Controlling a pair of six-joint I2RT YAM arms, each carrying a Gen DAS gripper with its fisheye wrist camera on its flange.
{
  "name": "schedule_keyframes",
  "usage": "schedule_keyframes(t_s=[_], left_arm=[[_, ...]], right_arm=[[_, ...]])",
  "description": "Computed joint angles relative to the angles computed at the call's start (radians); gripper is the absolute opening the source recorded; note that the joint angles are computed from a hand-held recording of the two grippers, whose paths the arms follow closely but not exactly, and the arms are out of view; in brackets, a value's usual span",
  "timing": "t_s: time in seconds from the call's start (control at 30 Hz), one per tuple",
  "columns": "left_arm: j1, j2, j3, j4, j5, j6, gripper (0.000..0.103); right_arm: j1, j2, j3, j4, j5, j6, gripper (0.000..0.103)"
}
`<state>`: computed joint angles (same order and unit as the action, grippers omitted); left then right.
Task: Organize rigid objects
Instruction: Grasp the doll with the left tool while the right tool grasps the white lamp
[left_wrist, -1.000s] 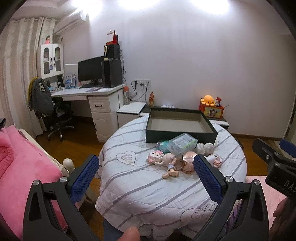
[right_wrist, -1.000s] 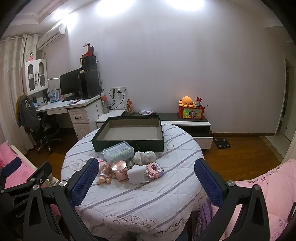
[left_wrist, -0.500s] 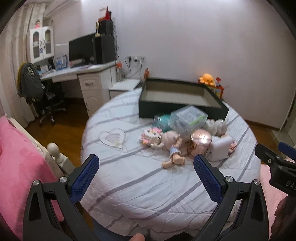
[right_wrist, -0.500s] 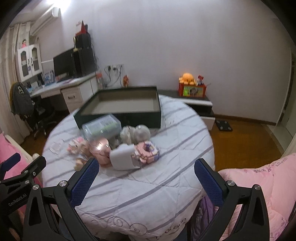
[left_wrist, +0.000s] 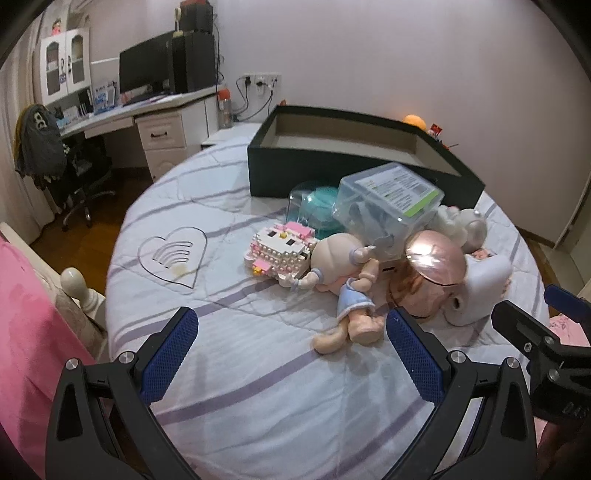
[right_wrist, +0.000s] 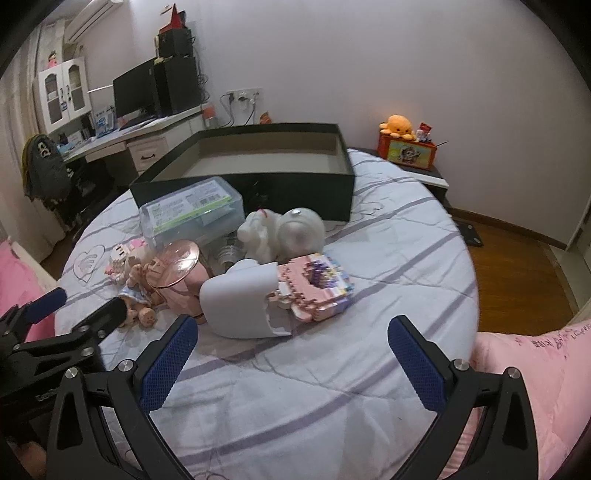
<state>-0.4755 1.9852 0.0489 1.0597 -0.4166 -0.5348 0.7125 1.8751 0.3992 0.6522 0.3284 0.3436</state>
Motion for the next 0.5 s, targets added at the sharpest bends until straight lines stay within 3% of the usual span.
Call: schedule_keyframes(t_s=[0.23,0.5], left_arm=[[0.049,0.055,0.045,0.014,0.032,0.038,0.103],[0.092,0.082,0.075,0.025,0.068,0.066,0.101]], right_arm=[[-0.011,0.068,0.062,0.008,-0.030,-0.015,0.102],[-0.036,0.129,0.108,0.034,-0.066,-0.044,0.093]])
